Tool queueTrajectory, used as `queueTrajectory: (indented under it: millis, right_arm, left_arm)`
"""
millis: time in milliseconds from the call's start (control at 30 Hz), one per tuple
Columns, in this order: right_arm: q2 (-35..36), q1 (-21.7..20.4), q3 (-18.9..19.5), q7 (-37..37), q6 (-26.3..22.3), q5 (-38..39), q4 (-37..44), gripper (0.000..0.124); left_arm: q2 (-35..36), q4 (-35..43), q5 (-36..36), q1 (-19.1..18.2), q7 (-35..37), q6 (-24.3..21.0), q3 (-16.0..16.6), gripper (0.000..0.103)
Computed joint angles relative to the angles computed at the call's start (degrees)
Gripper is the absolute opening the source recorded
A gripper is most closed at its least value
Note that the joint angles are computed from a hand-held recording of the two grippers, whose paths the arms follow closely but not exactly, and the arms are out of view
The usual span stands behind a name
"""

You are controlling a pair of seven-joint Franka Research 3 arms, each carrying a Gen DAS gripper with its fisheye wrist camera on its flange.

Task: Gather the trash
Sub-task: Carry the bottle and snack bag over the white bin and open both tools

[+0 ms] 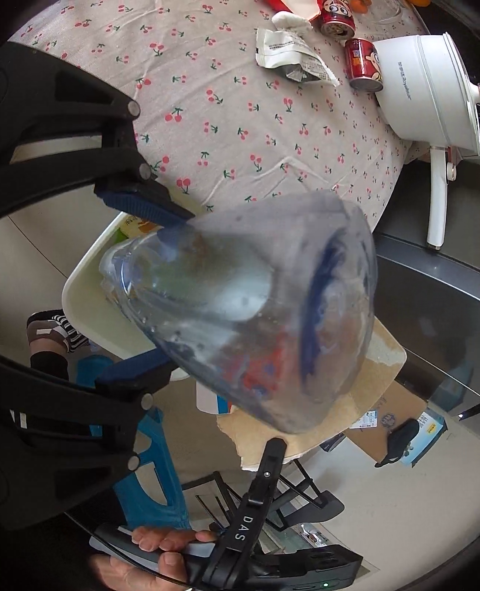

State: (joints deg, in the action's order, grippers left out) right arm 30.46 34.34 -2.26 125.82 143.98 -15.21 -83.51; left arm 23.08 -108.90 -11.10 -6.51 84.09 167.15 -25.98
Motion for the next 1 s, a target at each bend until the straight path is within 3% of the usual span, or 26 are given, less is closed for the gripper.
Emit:
queueTrajectory:
  millis: [100,233,400,833,867,933,1000]
  right_arm:
    - [0.29,-0.08,0.05,-0.24,-0.65,0.17,0.35,0.002]
    - [0.73,-0.18,0.48,-1.25,-1.50,0.62,0.98,0.002]
    - [2.65,-1.25,2.43,-5.09,-3.78,4.16,3.32,0.002]
    - [7.10,-0.62,2.88,-9.50,-11.39,9.21,8.45,0.004]
    - [7.48,-0.54,2.79,-9.41,-12.12,9.25,9.07,0.008]
    - [7.94,-0.64,2.83,-8.99,-13.00,9.83,9.80,0.029]
    - [7.68,-0.19,2.29,-7.61,-12.53,9.46,9.50,0.059]
  left_arm:
    - [-1.73,-1.46,0.56,0.03,0.58,-0.56,0.37,0.076]
    - [-4.64,-4.78,-0.13,0.51,0.87,0.60,1.01,0.077]
    - [-9.16,-9.85,6.10,-3.06,-4.23,2.63,7.10,0.078]
    - [-17.81,-20.94,20.20,-4.23,-17.18,4.19,14.61,0.083]
    - [-18.33,-21.51,21.89,-4.26,-18.83,3.86,15.14,0.083]
    - [-19.24,-22.36,25.52,-4.26,-22.47,3.29,15.97,0.083]
    - [-19.98,-22.88,28.01,-3.88,-25.00,2.75,16.27,0.085]
